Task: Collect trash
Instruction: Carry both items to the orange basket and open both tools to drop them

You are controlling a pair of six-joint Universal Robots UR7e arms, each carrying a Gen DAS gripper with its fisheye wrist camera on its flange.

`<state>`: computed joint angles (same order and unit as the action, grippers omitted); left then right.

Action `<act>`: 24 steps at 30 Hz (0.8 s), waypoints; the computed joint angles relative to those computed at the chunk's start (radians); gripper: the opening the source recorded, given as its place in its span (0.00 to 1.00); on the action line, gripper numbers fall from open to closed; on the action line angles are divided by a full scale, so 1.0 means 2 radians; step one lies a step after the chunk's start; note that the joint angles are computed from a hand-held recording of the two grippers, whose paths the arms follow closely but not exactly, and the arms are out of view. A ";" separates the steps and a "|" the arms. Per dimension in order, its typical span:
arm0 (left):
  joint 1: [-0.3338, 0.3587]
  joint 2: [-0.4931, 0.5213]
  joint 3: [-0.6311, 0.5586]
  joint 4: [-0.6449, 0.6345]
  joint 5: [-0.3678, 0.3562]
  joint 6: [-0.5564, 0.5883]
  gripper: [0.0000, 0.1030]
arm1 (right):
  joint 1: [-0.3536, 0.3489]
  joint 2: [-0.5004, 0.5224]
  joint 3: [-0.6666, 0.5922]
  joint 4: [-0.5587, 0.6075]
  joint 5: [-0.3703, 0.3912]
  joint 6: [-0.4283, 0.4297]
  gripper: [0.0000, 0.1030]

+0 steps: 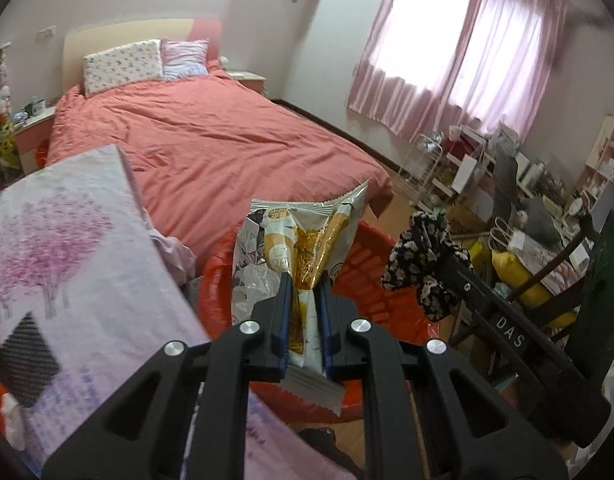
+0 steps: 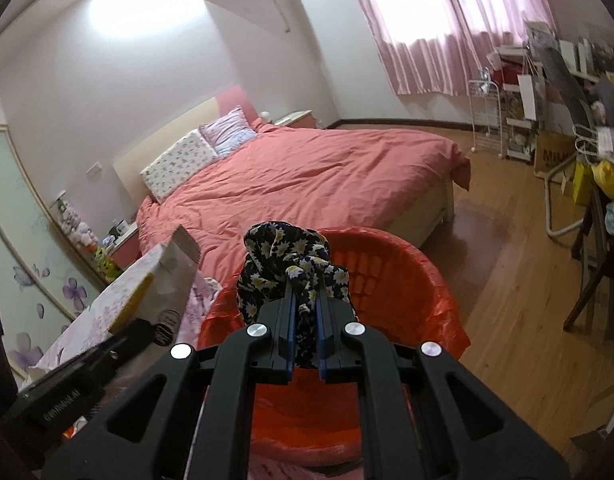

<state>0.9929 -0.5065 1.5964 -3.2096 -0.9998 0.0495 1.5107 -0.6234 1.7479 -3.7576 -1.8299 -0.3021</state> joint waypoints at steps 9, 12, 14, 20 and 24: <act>0.015 0.042 -0.058 0.050 0.008 -0.004 0.25 | -0.013 -0.003 -0.007 0.042 0.008 0.020 0.10; 0.016 0.045 -0.062 0.055 0.011 -0.008 0.27 | -0.016 -0.007 -0.003 0.049 0.014 0.026 0.17; 0.018 0.046 -0.064 0.057 0.012 -0.008 0.30 | -0.018 -0.012 -0.001 0.055 0.016 0.032 0.21; 0.016 0.046 -0.065 0.063 0.014 -0.011 0.39 | -0.018 -0.015 -0.003 0.060 0.015 0.035 0.32; 0.016 0.046 -0.064 0.059 0.015 -0.009 0.48 | -0.018 -0.017 0.001 0.047 0.012 0.032 0.41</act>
